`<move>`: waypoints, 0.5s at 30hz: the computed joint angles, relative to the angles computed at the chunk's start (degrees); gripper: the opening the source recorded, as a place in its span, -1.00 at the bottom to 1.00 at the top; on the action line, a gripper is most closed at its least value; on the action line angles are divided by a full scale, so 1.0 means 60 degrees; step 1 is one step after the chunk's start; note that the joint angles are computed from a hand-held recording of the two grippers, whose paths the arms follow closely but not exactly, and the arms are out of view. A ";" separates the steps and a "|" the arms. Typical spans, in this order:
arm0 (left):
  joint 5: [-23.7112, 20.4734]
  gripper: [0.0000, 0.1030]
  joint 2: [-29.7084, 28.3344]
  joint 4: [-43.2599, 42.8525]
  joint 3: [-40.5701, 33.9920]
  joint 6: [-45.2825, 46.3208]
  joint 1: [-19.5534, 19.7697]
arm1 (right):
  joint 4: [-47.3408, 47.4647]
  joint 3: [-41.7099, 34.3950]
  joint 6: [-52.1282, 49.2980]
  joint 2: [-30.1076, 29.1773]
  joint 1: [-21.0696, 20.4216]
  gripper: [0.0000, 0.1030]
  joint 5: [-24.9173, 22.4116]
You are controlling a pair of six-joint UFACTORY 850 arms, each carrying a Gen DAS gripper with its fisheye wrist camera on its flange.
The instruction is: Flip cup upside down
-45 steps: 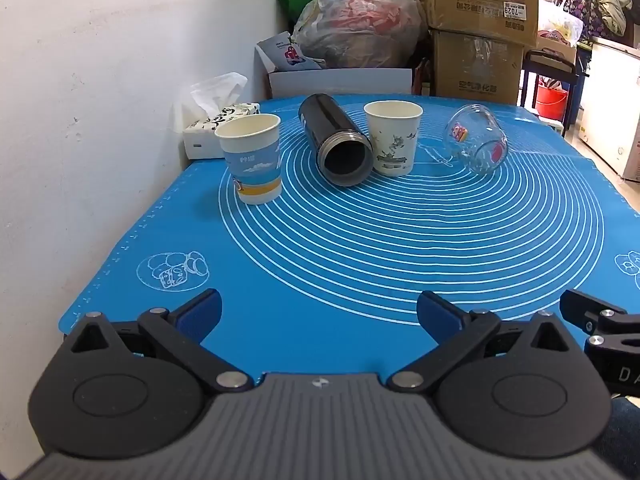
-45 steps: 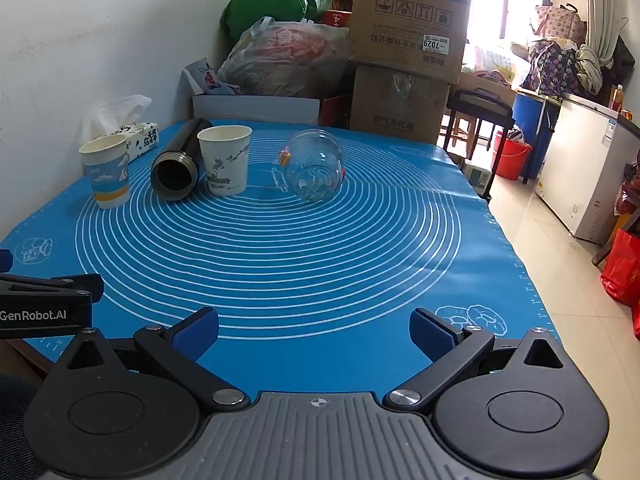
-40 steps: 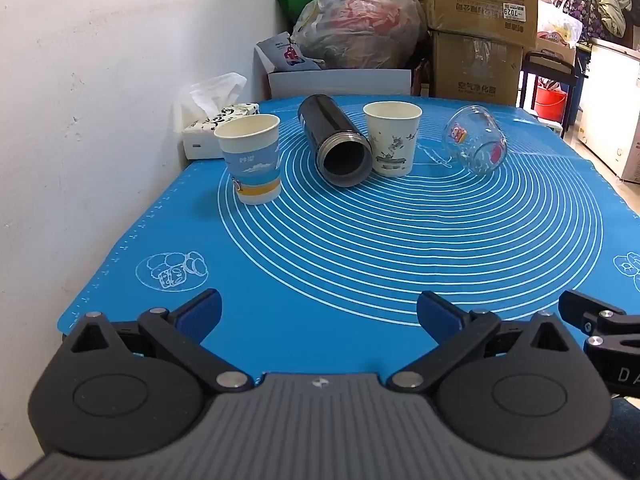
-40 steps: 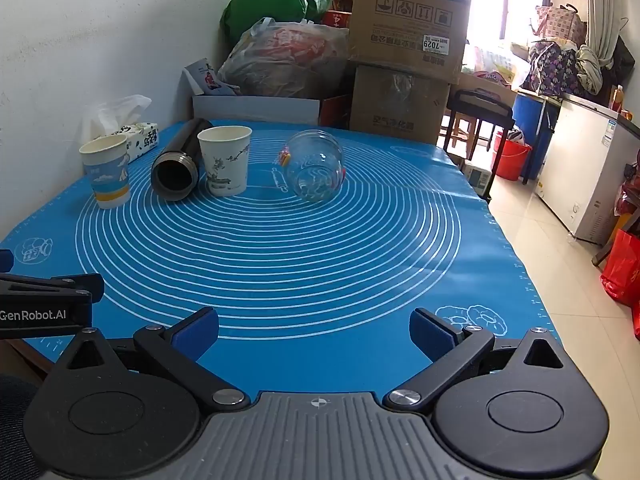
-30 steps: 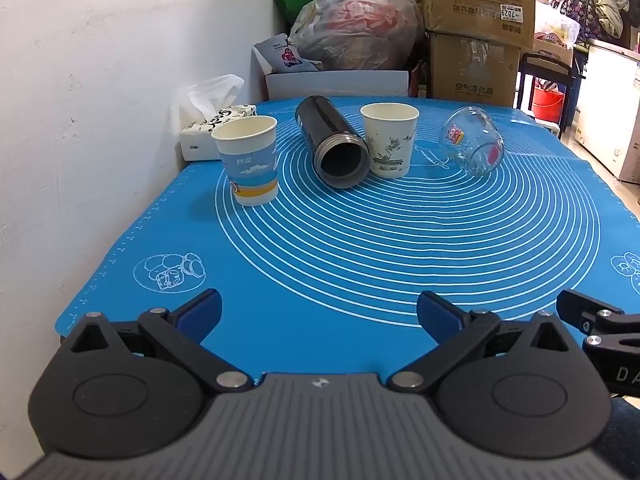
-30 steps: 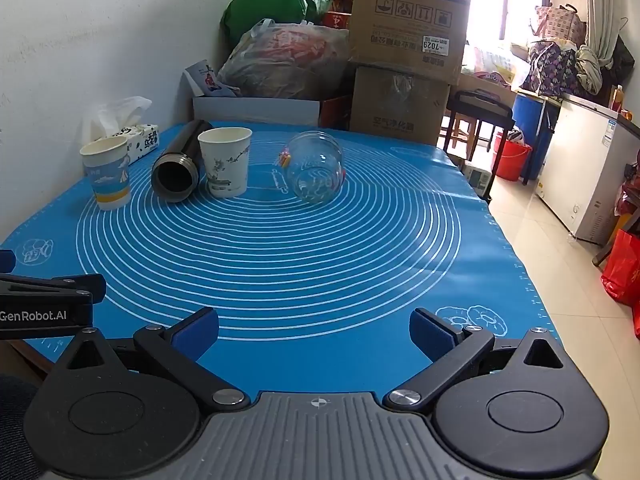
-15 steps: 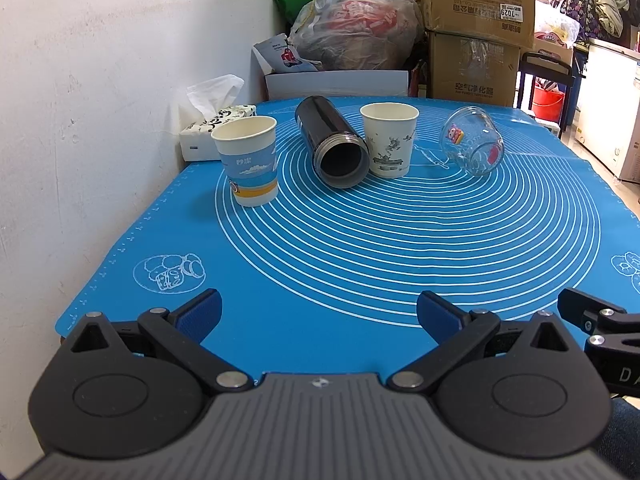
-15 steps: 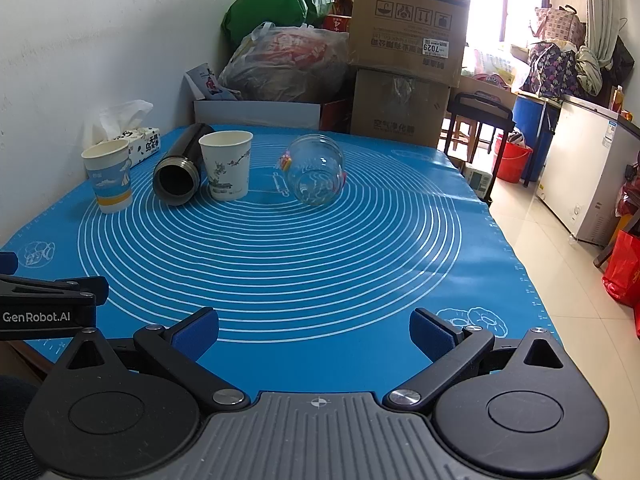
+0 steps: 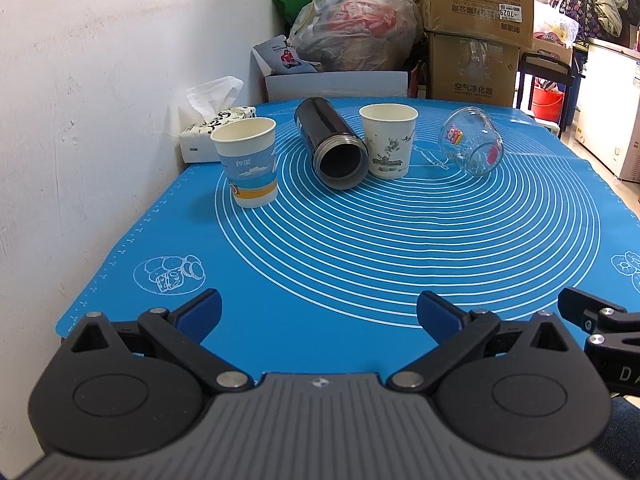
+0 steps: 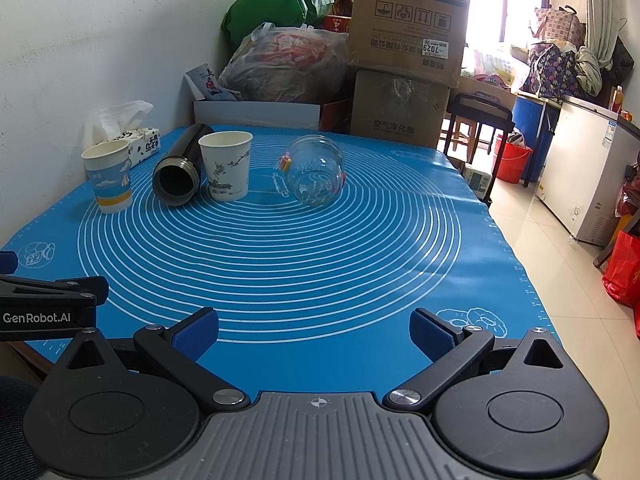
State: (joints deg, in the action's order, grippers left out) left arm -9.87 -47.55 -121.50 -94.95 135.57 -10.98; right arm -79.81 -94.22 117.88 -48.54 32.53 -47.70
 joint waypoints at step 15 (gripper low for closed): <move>-0.0012 0.99 0.0010 0.0008 0.0009 -0.0005 0.0000 | -0.0024 -0.0008 0.0017 -0.0008 -0.0010 1.00 0.0002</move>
